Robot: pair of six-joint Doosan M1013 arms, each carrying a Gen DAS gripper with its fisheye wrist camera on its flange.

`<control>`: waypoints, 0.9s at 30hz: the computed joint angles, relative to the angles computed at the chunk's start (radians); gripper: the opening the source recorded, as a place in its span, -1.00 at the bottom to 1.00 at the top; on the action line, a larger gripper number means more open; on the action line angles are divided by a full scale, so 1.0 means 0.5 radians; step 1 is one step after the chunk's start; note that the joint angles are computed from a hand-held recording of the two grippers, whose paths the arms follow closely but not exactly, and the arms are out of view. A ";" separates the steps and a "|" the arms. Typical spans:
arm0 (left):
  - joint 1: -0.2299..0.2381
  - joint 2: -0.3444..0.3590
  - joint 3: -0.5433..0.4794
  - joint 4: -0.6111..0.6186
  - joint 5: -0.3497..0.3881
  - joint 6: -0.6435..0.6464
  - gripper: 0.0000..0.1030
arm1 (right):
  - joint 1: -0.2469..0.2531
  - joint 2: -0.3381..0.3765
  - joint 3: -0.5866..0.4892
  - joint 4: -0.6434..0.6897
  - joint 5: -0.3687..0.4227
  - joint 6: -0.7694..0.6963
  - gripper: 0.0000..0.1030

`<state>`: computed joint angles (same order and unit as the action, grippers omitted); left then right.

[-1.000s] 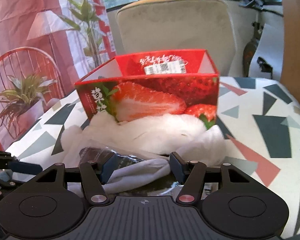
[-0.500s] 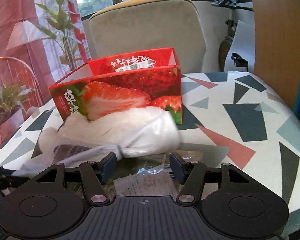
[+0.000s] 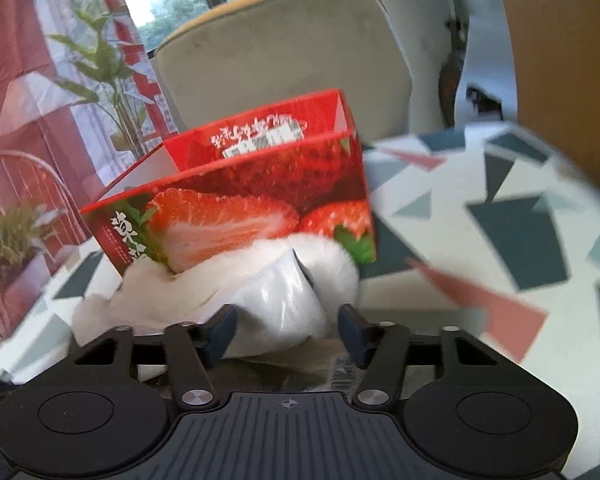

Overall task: Organize soft objects
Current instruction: 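Lift the grey cloth with both grippers over the red box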

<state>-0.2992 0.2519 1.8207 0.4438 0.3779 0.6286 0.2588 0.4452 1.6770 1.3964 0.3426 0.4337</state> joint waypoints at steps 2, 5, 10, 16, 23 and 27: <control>0.005 -0.002 0.005 0.018 0.002 -0.058 -0.21 | 0.013 -0.001 0.014 0.027 -0.020 -0.024 -0.26; 0.019 -0.009 0.028 0.036 -0.046 -0.136 -0.22 | 0.015 -0.027 0.067 0.288 -0.019 -0.332 -0.53; 0.007 -0.032 0.069 0.251 -0.120 -0.374 -0.41 | 0.004 -0.092 0.170 0.769 0.010 -0.883 -0.66; -0.015 -0.068 0.120 0.711 -0.188 -0.833 -0.51 | -0.005 -0.148 0.255 1.132 0.105 -1.371 -0.68; -0.010 -0.082 0.147 0.939 -0.248 -1.109 -0.55 | -0.016 -0.140 0.247 1.018 0.148 -1.227 -0.68; -0.011 -0.088 0.156 1.030 -0.262 -1.193 -0.56 | -0.015 -0.137 0.245 0.983 0.154 -1.189 -0.68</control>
